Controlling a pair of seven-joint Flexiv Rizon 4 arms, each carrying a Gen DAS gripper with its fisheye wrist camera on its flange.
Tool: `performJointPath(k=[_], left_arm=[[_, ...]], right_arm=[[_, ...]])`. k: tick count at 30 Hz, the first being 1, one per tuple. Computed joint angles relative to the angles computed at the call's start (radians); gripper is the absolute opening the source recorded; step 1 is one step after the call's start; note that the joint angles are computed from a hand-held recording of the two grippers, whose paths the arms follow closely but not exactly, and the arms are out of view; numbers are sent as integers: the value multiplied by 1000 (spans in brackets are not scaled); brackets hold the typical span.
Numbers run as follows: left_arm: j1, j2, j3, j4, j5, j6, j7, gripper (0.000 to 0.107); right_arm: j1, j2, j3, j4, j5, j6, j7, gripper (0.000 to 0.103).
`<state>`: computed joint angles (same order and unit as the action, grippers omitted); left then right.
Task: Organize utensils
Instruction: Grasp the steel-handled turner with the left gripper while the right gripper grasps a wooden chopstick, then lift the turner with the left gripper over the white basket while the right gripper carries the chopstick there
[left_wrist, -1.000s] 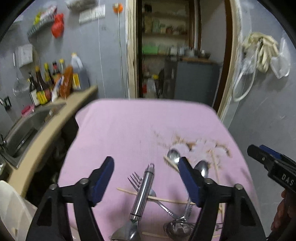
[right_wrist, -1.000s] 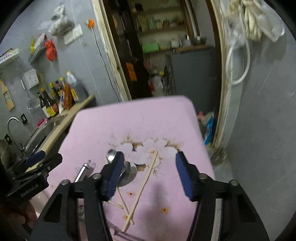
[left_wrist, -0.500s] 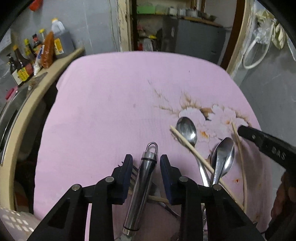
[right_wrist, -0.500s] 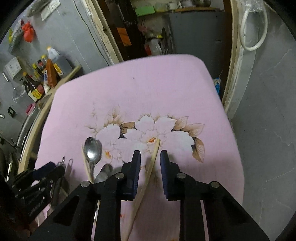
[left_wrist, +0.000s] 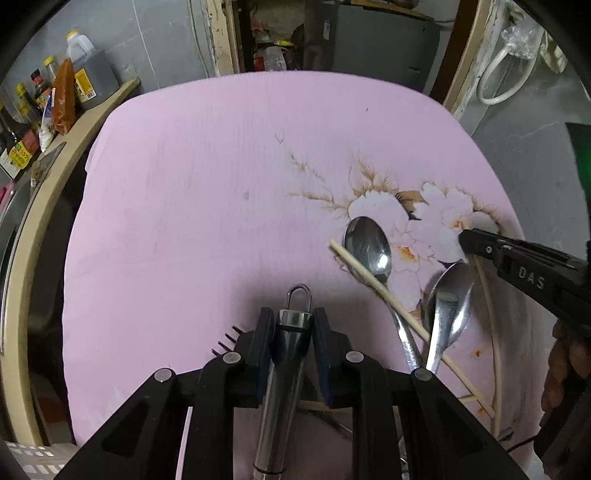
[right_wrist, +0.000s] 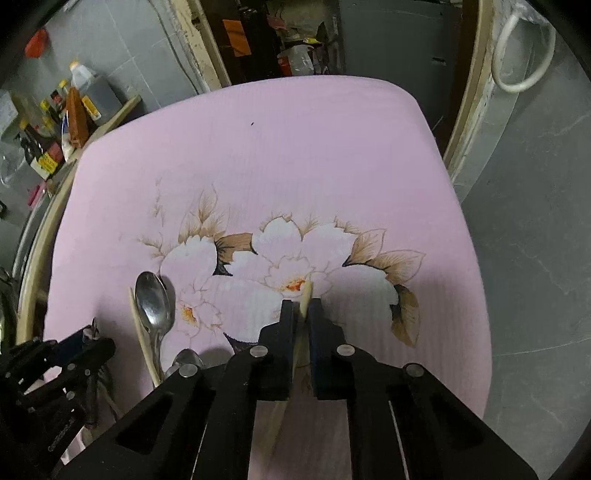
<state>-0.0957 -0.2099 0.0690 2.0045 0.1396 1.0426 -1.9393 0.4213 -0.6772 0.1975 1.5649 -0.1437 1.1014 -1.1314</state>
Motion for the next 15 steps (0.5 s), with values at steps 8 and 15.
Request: performJointPath(k=[8, 15], left_arm=[[5, 101, -3, 73, -1, 86, -1, 19], [19, 226, -19, 169, 32, 193, 28, 19]], right_arm=[[-103, 88, 122, 90, 177, 145, -88, 4], [-165, 229, 212, 260, 296, 380, -161, 4]])
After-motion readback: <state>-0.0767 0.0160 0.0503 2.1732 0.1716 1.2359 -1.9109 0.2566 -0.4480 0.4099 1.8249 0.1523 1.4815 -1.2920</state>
